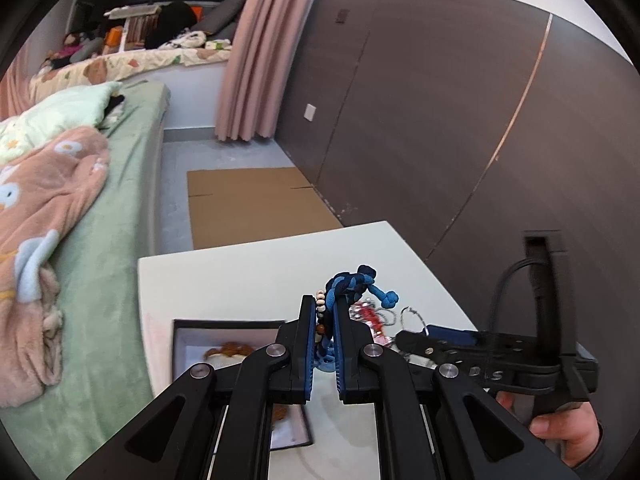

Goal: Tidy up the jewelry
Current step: 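Drop the blue strand and silver hoop into the black box with both grippers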

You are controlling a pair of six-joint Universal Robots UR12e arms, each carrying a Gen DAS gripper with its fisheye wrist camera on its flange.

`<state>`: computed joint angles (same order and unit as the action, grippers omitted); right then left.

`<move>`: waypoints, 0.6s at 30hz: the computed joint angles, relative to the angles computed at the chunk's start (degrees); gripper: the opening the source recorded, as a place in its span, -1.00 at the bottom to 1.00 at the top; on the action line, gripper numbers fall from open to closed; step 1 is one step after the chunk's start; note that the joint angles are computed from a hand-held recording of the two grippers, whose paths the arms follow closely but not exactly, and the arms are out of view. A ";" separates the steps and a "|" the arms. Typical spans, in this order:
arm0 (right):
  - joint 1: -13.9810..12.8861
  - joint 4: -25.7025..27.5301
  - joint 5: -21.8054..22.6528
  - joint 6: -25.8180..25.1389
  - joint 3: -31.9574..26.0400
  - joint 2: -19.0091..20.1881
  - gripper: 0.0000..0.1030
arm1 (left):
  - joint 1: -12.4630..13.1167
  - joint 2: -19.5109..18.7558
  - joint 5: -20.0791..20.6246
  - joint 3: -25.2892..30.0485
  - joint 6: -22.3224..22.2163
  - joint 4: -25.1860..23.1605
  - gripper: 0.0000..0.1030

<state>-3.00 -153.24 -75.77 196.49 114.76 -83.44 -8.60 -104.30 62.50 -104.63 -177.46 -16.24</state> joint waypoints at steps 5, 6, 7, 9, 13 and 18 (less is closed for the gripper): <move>0.55 -5.68 5.14 2.82 0.03 1.01 0.00 | 1.24 0.75 0.30 -0.67 -0.08 -0.86 -0.84; 0.69 -6.61 5.79 3.14 0.01 1.22 0.00 | 1.47 0.89 0.35 -0.86 -0.08 -0.85 -0.84; 0.90 -7.34 6.18 3.37 -0.02 1.41 0.00 | 1.68 1.08 0.34 -1.05 -0.10 -0.89 -0.84; 1.25 -8.96 7.09 3.60 -0.04 1.86 0.00 | 2.28 1.42 -0.11 -1.36 -0.21 -1.31 -0.84; 2.10 -11.72 8.40 4.40 -0.37 2.94 0.00 | 3.38 1.44 -2.19 -1.09 -0.45 -3.85 -0.78; 3.18 -13.69 9.98 5.54 -0.97 3.89 0.00 | 4.98 0.77 -5.13 -0.57 -3.31 -7.02 0.48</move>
